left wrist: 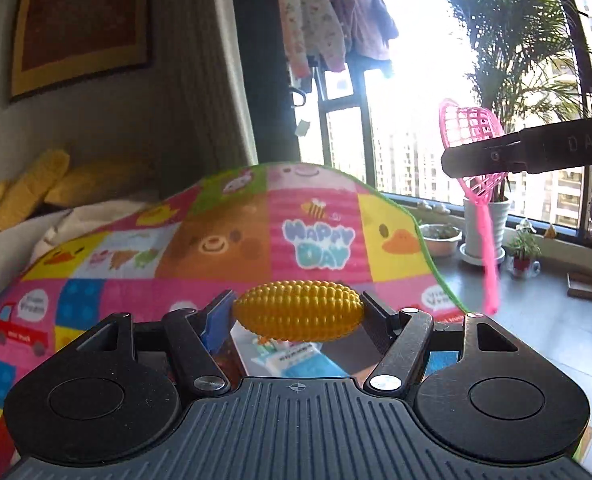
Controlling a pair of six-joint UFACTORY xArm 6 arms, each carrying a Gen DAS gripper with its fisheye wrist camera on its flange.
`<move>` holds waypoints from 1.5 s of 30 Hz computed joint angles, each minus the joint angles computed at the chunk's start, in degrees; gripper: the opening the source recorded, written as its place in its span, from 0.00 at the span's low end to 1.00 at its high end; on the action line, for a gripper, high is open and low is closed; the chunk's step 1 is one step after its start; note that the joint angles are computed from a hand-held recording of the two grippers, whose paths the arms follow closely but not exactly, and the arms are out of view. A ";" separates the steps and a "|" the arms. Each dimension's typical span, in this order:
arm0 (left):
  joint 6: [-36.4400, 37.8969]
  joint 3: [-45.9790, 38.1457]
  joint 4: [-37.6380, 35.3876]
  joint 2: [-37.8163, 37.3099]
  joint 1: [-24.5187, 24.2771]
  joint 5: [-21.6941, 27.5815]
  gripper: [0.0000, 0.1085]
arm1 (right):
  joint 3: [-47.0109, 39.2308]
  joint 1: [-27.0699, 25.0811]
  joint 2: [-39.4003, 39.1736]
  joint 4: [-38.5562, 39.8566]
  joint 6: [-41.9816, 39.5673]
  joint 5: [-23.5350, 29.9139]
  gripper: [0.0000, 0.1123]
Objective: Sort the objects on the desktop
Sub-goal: 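Carry the corn toy into the box with the left gripper while the right lifts the strainer toward it, then lower the strainer into the box and open the right gripper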
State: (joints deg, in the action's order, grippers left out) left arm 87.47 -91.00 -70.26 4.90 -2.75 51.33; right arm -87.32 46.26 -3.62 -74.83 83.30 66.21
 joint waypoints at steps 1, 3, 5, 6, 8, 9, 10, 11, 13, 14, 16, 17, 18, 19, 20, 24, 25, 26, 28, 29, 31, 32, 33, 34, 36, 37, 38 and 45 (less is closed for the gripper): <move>-1.61 -2.50 0.55 2.19 -1.09 -0.47 0.67 | -0.46 -2.12 0.13 1.14 0.00 -2.57 0.74; -3.61 -7.17 1.13 6.60 -2.90 -0.62 0.67 | -1.55 -6.57 1.23 3.73 -0.96 -7.78 0.74; -4.73 -12.00 2.00 11.54 -5.08 -0.87 0.67 | -3.77 -10.60 3.87 6.04 -3.56 -11.61 0.73; -5.94 -14.41 2.74 14.00 -6.05 -0.89 0.67 | -5.11 -12.26 5.51 6.69 -4.68 -12.71 0.71; -10.95 -20.64 5.79 19.74 -7.32 1.02 0.70 | -8.77 -16.11 9.59 10.51 -7.76 -15.41 0.71; -14.35 -23.74 7.92 22.33 -7.52 2.20 0.73 | -10.58 -18.29 11.55 14.52 -10.07 -17.64 0.71; -17.35 -25.66 9.61 24.18 -7.45 2.66 0.79 | -12.14 -20.37 13.40 19.20 -12.86 -19.91 0.71; -18.07 -25.78 9.79 24.73 -7.04 2.54 0.88 | -13.25 -21.60 14.69 21.96 -14.08 -20.42 0.71; -13.53 -21.66 7.64 23.01 -5.69 0.53 0.90 | -11.50 -22.86 14.45 22.74 -13.06 -21.02 0.71; -10.68 -19.76 7.21 22.16 -5.08 -0.69 0.90 | -8.64 -23.20 12.83 22.09 -12.48 -22.34 0.73; -5.81 -15.08 6.44 19.84 -4.00 -3.22 0.92 | -3.11 -23.00 9.44 20.50 -11.46 -22.89 0.76; -5.16 -13.51 6.52 19.05 -3.38 -3.44 0.92 | -0.98 -22.56 8.10 20.13 -11.51 -21.99 0.76; -5.67 -12.32 7.20 18.48 -2.84 -3.12 0.93 | 1.00 -21.93 6.89 20.17 -11.71 -20.75 0.76; -6.80 -11.21 8.05 17.77 -2.17 -2.24 0.93 | 2.75 -21.25 5.79 20.51 -11.72 -19.59 0.76; -7.58 -9.71 8.42 16.88 -1.70 -1.54 0.93 | 4.82 -20.39 4.52 21.24 -11.76 -18.64 0.76; -6.70 -1.99 8.37 12.06 -0.21 0.12 0.94 | 12.54 -17.02 0.06 22.26 -12.44 -18.51 0.79; -6.63 -0.30 8.76 10.94 0.13 0.74 0.94 | 14.44 -16.30 -1.03 22.90 -11.99 -18.90 0.82; -6.76 0.98 9.37 10.13 0.53 1.50 0.95 | 16.18 -15.97 -1.84 23.86 -11.55 -19.89 0.88; -7.19 2.87 10.40 8.83 1.26 2.85 0.95 | 18.57 -15.48 -2.35 25.81 -11.77 -21.33 0.92; -7.22 3.54 10.81 8.36 1.51 3.32 0.95 | 19.27 -15.36 -2.17 26.64 -12.58 -21.64 0.92; -6.85 4.75 11.00 7.47 1.99 3.49 0.95 | 20.09 -15.47 -1.22 28.27 -14.71 -21.78 0.92; -6.73 5.15 10.99 7.11 2.18 3.41 0.95 | 20.56 -15.64 -0.77 28.32 -14.67 -21.68 0.92; -6.63 5.30 10.99 6.92 2.41 3.46 0.95 | 21.25 -16.16 -0.62 28.52 -14.09 -22.25 0.92; -6.55 5.37 11.00 6.79 2.68 3.45 0.95 | 22.32 -17.06 -0.83 29.49 -13.66 -23.93 0.92; -6.63 5.43 11.16 6.68 3.14 3.03 0.95 | 24.71 -18.98 -1.62 33.31 -13.47 -28.48 0.80; -6.90 5.35 11.31 6.78 3.38 2.73 0.95 | 25.59 -19.48 -1.98 35.75 -14.43 -30.03 0.73; -7.36 5.08 11.53 7.00 3.60 2.59 0.95 | 25.76 -19.44 -2.05 37.85 -15.78 -30.32 0.62; -12.12 3.86 15.18 8.19 3.63 1.22 0.95 | 19.11 -14.84 -2.45 33.56 -14.51 -25.64 0.60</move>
